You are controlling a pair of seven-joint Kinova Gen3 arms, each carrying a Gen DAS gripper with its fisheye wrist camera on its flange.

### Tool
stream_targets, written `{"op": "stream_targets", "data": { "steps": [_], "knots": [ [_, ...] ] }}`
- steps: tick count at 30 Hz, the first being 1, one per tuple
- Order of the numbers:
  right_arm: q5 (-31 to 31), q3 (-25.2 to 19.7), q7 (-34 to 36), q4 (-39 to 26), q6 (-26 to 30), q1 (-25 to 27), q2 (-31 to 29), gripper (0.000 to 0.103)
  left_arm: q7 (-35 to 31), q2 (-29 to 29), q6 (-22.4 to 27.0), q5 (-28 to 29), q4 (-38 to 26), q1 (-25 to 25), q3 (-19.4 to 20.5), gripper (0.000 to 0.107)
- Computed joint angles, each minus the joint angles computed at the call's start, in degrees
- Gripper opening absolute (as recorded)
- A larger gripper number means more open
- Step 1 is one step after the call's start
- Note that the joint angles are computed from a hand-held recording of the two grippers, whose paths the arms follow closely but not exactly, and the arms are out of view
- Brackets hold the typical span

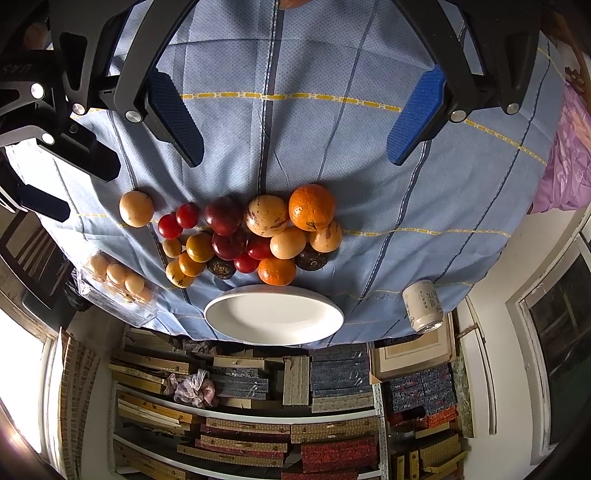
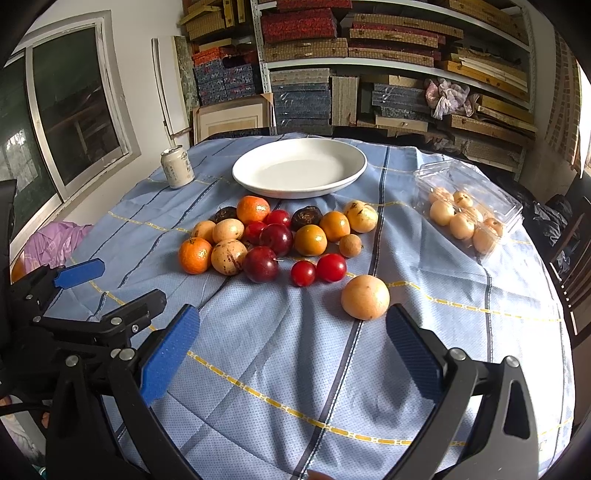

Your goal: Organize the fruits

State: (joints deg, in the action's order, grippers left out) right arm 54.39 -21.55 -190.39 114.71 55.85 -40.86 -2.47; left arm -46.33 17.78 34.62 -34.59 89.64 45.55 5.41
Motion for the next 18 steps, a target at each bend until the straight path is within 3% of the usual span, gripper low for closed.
{"op": "stream_targets", "data": {
  "steps": [18],
  "knots": [
    [-0.5,0.57,0.27,0.28,-1.56,0.55,0.2,0.099,-2.66,0.61,0.9,2.84,-0.91,-1.2,0.3,0.1]
  ]
}}
